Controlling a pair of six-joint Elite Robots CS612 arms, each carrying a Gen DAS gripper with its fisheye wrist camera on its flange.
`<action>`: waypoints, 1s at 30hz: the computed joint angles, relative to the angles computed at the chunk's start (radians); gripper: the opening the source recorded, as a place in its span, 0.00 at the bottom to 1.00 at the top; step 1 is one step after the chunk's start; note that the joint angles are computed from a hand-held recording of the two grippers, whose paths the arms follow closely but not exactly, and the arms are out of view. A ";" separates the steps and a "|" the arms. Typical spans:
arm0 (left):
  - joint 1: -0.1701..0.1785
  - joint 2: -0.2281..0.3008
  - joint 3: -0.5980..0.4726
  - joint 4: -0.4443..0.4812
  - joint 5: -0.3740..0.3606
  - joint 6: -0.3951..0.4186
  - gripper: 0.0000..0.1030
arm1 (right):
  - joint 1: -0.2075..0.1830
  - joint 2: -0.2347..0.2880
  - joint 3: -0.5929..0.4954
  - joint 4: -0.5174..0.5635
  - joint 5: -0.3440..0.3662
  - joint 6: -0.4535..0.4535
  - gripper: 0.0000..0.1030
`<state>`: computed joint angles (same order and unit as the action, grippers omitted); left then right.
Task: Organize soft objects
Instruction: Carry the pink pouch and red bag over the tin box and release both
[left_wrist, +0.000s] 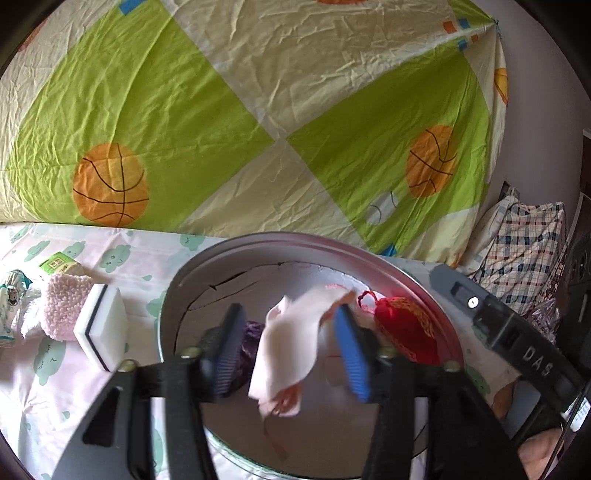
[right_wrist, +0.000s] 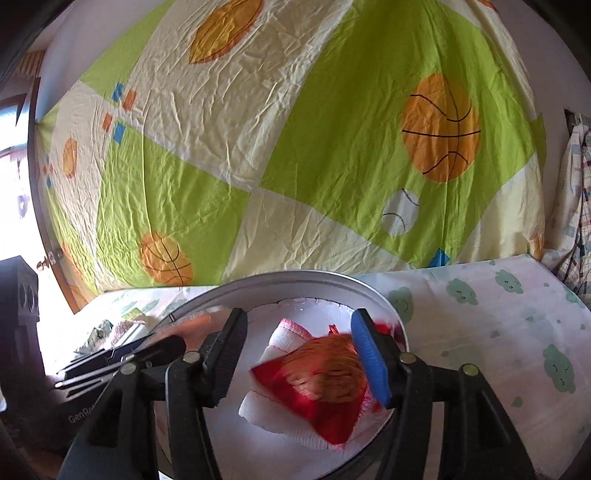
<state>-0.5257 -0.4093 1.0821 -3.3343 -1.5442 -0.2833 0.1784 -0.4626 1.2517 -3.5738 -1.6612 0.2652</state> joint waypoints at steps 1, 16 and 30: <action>-0.002 -0.002 0.012 -0.041 0.020 -0.003 0.76 | -0.001 -0.001 0.008 -0.039 -0.019 0.017 0.64; 0.001 -0.015 0.070 -0.154 0.214 -0.042 0.99 | 0.050 0.040 -0.031 -0.266 -0.389 -0.050 0.79; -0.002 -0.011 0.088 -0.178 0.331 0.050 0.99 | 0.068 0.038 -0.017 -0.183 -0.564 0.167 0.79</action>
